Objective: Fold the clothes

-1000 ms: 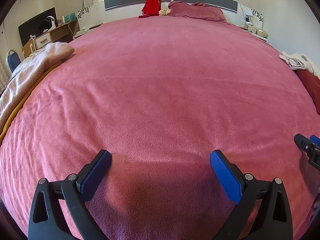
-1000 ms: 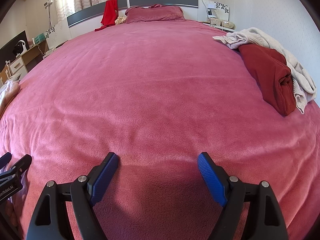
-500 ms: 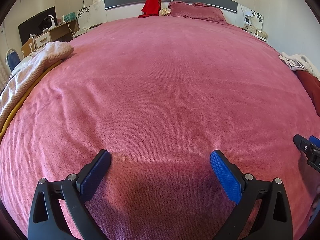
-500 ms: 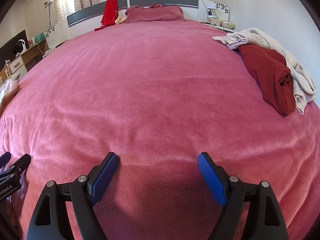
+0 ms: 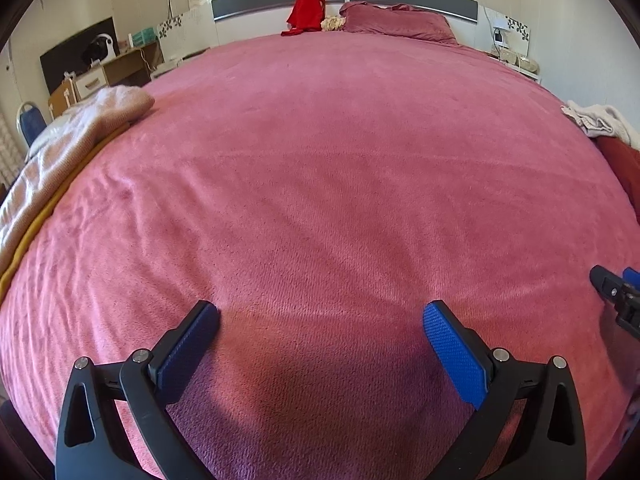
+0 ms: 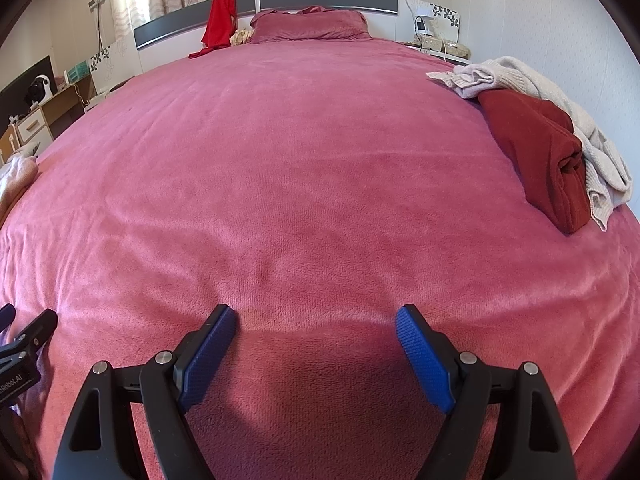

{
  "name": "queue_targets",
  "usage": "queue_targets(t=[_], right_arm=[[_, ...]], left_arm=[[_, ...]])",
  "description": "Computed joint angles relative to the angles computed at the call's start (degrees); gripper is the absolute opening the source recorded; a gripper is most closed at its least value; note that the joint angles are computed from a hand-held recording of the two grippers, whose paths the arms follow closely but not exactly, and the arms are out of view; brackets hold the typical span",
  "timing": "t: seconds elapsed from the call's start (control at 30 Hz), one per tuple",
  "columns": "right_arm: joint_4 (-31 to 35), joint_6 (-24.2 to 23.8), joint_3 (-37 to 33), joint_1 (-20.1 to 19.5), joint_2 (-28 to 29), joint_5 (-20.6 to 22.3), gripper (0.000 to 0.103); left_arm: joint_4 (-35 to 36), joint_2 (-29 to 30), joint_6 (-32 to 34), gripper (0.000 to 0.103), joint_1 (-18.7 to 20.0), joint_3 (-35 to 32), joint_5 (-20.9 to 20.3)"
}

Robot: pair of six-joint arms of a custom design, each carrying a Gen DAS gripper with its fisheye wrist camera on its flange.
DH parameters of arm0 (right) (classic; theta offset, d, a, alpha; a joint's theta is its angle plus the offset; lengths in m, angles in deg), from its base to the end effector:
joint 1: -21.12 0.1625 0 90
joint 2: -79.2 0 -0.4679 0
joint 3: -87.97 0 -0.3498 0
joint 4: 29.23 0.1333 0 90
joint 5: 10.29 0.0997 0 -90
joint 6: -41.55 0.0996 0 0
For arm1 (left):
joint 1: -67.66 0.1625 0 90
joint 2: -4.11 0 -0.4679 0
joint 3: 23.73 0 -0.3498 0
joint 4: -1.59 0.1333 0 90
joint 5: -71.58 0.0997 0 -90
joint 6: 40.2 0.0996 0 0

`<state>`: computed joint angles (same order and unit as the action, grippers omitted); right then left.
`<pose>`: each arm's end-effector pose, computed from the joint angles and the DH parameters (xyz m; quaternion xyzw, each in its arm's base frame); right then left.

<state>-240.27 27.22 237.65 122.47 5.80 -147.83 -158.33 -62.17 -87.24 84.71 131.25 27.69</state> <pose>0.1245 -0.3165 0.2935 0.0384 -0.8592 0.3386 0.3816 -0.1964 -0.2747 0.1437 0.2658 0.8704 -0.2595 0.3232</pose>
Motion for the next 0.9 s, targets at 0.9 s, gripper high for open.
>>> queue_targets(t=[0.9], right_arm=[[-7.6,-1.5,-0.2,3.7,-2.9,-3.0,0.085]], left_arm=[[23.6,-12.3,-11.1,0.103,-15.0,-3.5,-4.4]])
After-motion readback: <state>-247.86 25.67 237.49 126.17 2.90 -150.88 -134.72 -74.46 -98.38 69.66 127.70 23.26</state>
